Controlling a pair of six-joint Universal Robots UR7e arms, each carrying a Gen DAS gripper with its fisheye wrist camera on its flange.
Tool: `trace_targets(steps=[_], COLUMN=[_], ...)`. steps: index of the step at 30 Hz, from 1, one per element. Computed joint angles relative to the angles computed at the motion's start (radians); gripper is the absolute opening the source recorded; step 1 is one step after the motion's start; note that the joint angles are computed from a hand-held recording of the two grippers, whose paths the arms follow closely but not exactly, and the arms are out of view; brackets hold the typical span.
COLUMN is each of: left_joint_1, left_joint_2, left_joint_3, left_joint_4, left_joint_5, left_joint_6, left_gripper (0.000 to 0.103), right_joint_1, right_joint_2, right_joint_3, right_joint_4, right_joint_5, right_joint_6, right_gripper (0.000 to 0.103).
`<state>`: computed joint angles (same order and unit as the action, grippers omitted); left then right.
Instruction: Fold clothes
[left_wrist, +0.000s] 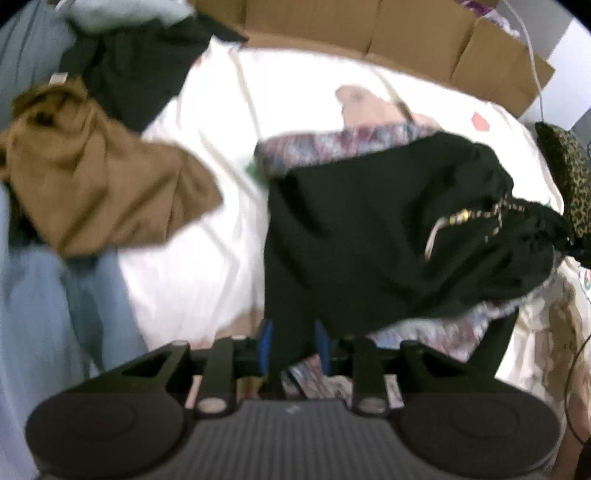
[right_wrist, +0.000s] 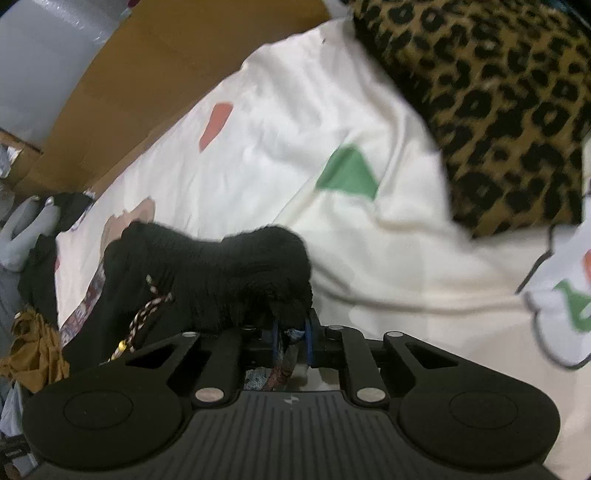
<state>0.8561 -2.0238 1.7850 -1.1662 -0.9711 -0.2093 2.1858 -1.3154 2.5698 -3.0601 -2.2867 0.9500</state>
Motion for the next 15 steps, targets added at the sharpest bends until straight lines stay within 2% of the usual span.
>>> trace_targets(steps=[4,7,10,13,15], left_joint_1=[-0.001,-0.001,0.000,0.015,0.012], left_joint_2=[0.035,0.069,0.117,0.179,0.210], left_joint_3=[0.026,0.072,0.093,0.115,0.117], left_joint_4=[-0.128,-0.272,-0.393,-0.525,-0.557], left_joint_5=[-0.012,-0.031,-0.055,-0.098,-0.119], left_joint_6=[0.088,0.176,0.259,0.356,0.387], left_gripper=[0.027,0.028,0.036,0.039,0.039], right_joint_1=[0.001,0.000,0.000,0.001,0.003], right_joint_2=[-0.075,-0.121,-0.154,-0.177,-0.184], right_joint_3=[-0.003,0.002,0.006,0.017,0.027], right_joint_4=[0.104,0.167,0.222,0.239,0.223], right_joint_5=[-0.047,-0.063,-0.073,-0.074,-0.071], right_joint_6=[0.038,0.059,0.086,0.105,0.101], right_gripper=[0.010,0.010,0.010,0.010,0.010])
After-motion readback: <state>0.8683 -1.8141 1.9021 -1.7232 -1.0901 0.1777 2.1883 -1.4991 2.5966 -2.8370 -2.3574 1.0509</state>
